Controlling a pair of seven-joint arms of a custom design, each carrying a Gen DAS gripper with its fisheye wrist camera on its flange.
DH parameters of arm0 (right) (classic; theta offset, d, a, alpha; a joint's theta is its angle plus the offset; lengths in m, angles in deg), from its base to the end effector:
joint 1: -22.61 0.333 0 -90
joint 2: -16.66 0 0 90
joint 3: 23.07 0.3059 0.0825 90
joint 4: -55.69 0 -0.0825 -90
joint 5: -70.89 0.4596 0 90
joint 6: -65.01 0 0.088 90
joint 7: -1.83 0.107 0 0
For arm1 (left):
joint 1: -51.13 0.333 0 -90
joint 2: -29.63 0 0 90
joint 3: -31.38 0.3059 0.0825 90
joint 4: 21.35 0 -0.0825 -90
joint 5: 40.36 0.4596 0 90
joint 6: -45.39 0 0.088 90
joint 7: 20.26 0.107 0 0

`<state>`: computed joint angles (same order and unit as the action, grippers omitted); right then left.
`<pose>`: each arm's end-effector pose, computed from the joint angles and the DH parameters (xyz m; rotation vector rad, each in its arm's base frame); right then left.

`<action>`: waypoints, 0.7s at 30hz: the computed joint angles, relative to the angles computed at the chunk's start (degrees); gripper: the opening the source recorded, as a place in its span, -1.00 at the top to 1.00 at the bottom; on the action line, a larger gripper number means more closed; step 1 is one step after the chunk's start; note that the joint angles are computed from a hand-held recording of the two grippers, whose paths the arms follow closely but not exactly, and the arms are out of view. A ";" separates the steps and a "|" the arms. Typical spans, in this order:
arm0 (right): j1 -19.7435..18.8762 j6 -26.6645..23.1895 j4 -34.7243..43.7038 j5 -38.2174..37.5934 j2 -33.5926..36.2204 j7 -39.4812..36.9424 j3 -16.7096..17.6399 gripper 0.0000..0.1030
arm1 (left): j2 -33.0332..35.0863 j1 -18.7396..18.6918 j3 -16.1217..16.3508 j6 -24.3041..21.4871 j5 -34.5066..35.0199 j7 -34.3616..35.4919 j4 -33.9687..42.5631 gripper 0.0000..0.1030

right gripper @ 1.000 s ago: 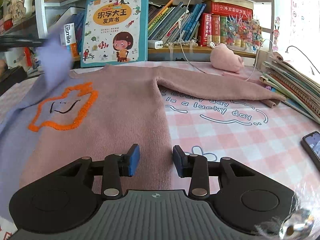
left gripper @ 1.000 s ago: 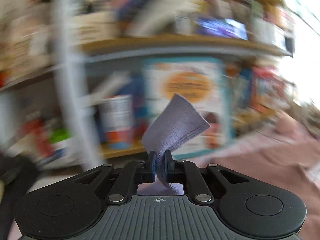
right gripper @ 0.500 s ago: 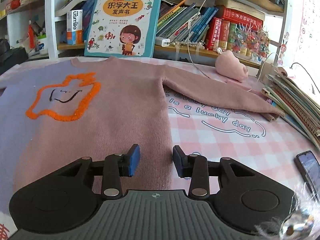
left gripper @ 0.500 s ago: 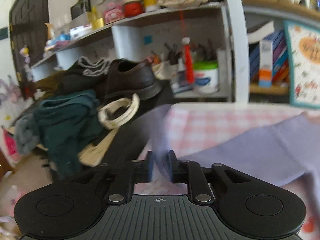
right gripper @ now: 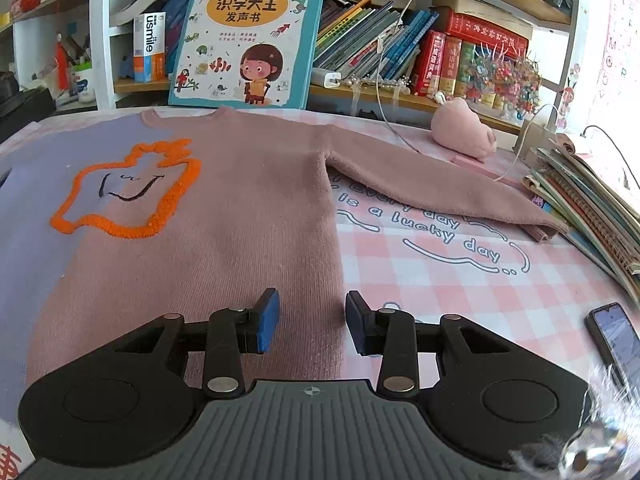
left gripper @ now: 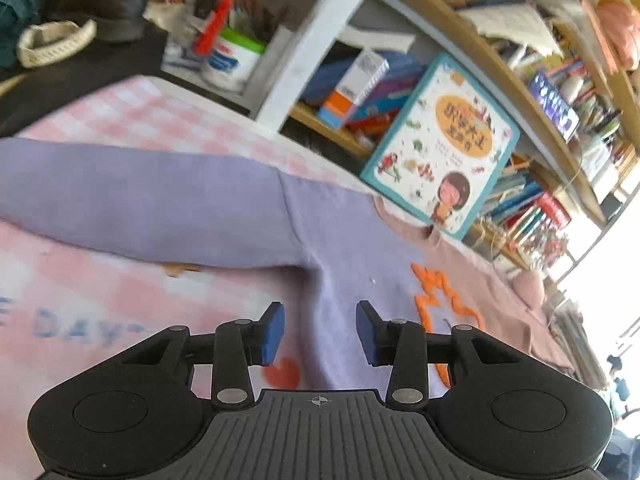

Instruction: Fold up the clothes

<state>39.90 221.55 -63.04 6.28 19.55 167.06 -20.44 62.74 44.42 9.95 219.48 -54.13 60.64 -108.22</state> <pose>0.6036 0.2552 0.4079 -1.6865 1.7513 -0.9094 0.7497 -0.3096 0.4135 -1.9132 1.8060 -1.4174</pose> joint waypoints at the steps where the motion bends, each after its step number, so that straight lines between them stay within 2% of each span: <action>1: -0.05 0.30 -0.22 0.06 -0.16 0.33 -0.06 0.35 | 1.10 -2.23 2.44 -1.78 1.24 -1.68 2.19 0.24; 5: -0.67 2.31 -1.82 1.74 -1.35 1.90 -0.16 0.35 | 4.21 -9.21 10.87 -4.35 8.59 -6.63 7.90 0.37; 7: -1.12 3.73 -2.67 2.96 -1.89 3.13 -0.11 0.42 | 5.46 -10.91 13.13 -5.60 12.47 -8.07 10.18 0.89; 10: -1.61 6.06 -3.23 5.80 -2.12 1.68 0.18 0.57 | 8.44 -8.76 10.64 -6.68 12.90 -5.50 14.07 0.90; 14: -1.38 8.15 -2.70 9.97 -1.40 -3.63 0.71 0.65 | 11.44 -10.31 13.28 -8.72 15.09 -8.06 19.26 0.90; 17: -0.31 6.44 -1.06 7.87 -0.45 -3.13 0.81 0.73 | 12.83 -11.49 14.83 -9.87 17.78 -8.68 21.73 0.89; 21: 0.28 7.14 -0.48 9.20 0.16 -4.14 0.51 0.75 | 14.34 -10.85 14.54 -10.70 18.80 -8.36 24.11 0.88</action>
<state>40.18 228.69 -63.52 15.48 19.71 162.91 -19.93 77.08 33.56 24.48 208.78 -35.33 52.27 -84.12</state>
